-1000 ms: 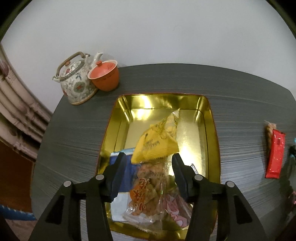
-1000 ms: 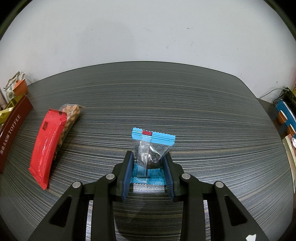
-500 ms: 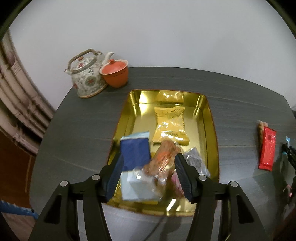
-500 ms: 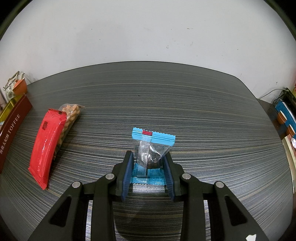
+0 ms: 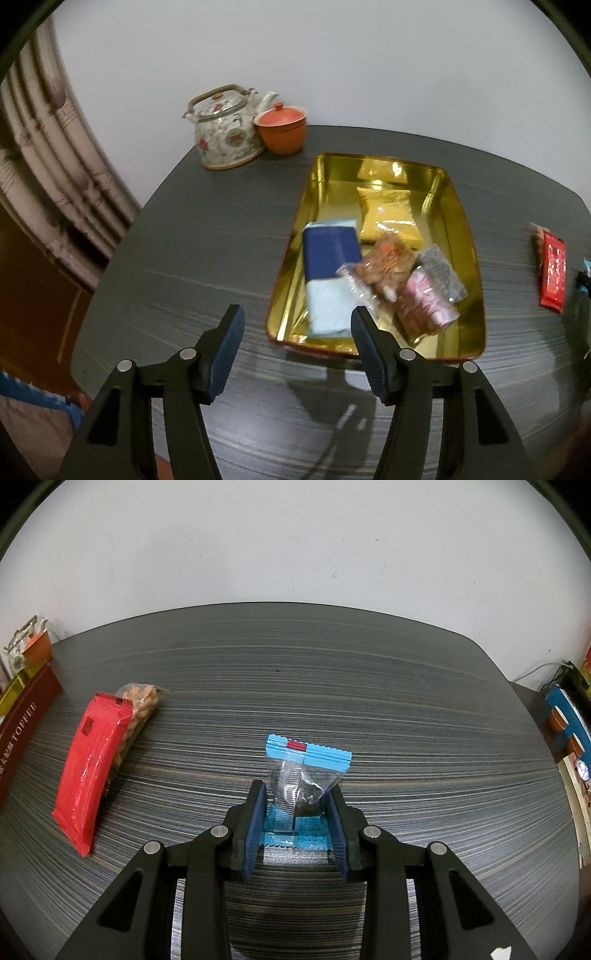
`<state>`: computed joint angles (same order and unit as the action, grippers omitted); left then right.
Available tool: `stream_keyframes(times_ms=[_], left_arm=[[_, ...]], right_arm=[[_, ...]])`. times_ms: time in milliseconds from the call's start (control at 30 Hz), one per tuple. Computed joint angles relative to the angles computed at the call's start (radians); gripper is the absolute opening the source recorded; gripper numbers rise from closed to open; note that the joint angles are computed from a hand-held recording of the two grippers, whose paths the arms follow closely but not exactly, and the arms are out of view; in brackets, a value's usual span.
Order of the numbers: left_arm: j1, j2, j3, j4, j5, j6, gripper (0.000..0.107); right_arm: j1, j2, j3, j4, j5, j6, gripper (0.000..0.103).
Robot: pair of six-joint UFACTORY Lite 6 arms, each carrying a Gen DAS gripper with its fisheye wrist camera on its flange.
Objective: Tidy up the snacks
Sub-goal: 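Lower the blue-tabbed packet into the tin and open the right tool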
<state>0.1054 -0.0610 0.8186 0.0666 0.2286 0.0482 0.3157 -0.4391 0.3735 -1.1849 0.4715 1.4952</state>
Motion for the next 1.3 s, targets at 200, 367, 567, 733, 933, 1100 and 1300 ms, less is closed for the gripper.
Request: stream_keyframes(times_ms=[200, 367, 567, 733, 933, 1100, 1300], left_arm=[[0.072, -0.004, -0.033, -0.26, -0.017, 0.275, 0.064], [0.099, 0.026, -0.032, -0.294, -0.022, 0.31, 0.067], [0.12, 0.001, -0.029, -0.312, -0.02, 0.329, 0.078], [0.154, -0.012, -0.016, -0.422, 0.011, 0.431, 0.083], [0.187, -0.004, 0.01, -0.428, 0.051, 0.426, 0.085], [0.18, -0.024, -0.002, -0.387, 0.034, 0.405, 0.085], [0.202, -0.008, 0.016, -0.438, 0.058, 0.446, 0.085]], right_arm=[[0.023, 0.01, 0.005, 0.006, 0.024, 0.012, 0.029], [0.075, 0.065, 0.061, 0.07, 0.085, -0.037, 0.027], [0.151, 0.09, 0.098, 0.101, 0.163, -0.002, 0.026], [0.257, 0.08, 0.162, 0.149, 0.221, -0.003, 0.026], [0.44, 0.172, 0.335, 0.196, 0.254, -0.016, 0.026], [0.576, 0.354, 0.531, 0.215, 0.22, -0.021, 0.026], [0.677, 0.575, 0.802, 0.265, 0.206, -0.083, 0.026]])
